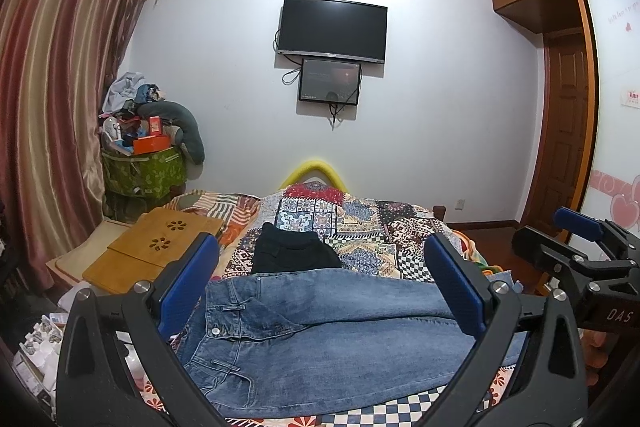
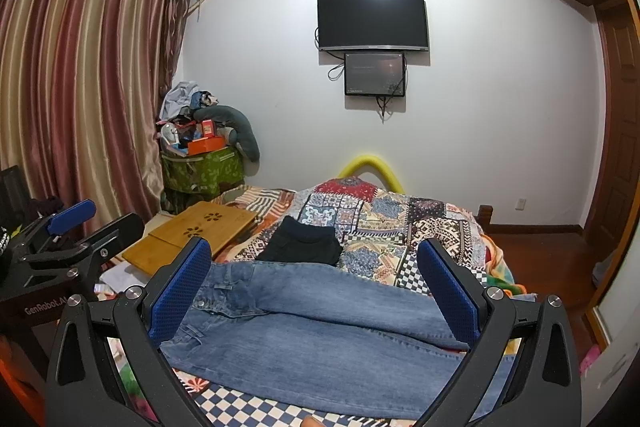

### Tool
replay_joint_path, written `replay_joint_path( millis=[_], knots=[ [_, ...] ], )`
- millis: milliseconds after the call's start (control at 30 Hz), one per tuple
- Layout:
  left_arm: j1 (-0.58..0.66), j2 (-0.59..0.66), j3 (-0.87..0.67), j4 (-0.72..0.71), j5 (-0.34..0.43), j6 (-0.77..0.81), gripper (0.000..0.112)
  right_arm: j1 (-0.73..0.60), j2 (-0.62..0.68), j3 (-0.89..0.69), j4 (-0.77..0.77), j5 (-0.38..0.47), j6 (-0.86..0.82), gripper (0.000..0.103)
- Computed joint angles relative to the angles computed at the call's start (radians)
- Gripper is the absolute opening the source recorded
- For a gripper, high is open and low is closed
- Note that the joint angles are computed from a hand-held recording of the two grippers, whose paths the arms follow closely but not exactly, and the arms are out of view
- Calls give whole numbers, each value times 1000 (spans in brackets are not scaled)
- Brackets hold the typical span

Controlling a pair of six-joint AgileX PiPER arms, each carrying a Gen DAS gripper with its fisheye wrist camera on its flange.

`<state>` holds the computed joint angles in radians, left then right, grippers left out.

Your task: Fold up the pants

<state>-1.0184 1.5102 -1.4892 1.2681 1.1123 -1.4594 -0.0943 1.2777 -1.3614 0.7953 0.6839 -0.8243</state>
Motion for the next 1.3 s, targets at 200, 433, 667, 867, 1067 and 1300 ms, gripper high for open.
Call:
replay_joint_path(
  millis=[200, 433, 667, 867, 1067, 1300],
  knots=[
    [8, -3, 2, -8, -10, 0, 103, -14, 9, -9, 8, 13, -6, 102],
    [13, -4, 6, -8, -15, -2, 103, -19, 22, -23, 4, 21, -3, 102],
    [38, -7, 6, -20, -32, 6, 103, -13, 33, -31, -12, 21, 9, 102],
    [87, 13, -7, -48, -72, 25, 103, 4, 69, -47, -56, 6, 48, 102],
    [221, 63, -52, -134, -178, 119, 103, 34, 164, -112, -182, -31, 127, 102],
    [452, 242, -210, -364, -286, 381, 103, 49, 371, -280, -399, -31, 255, 102]
  ],
)
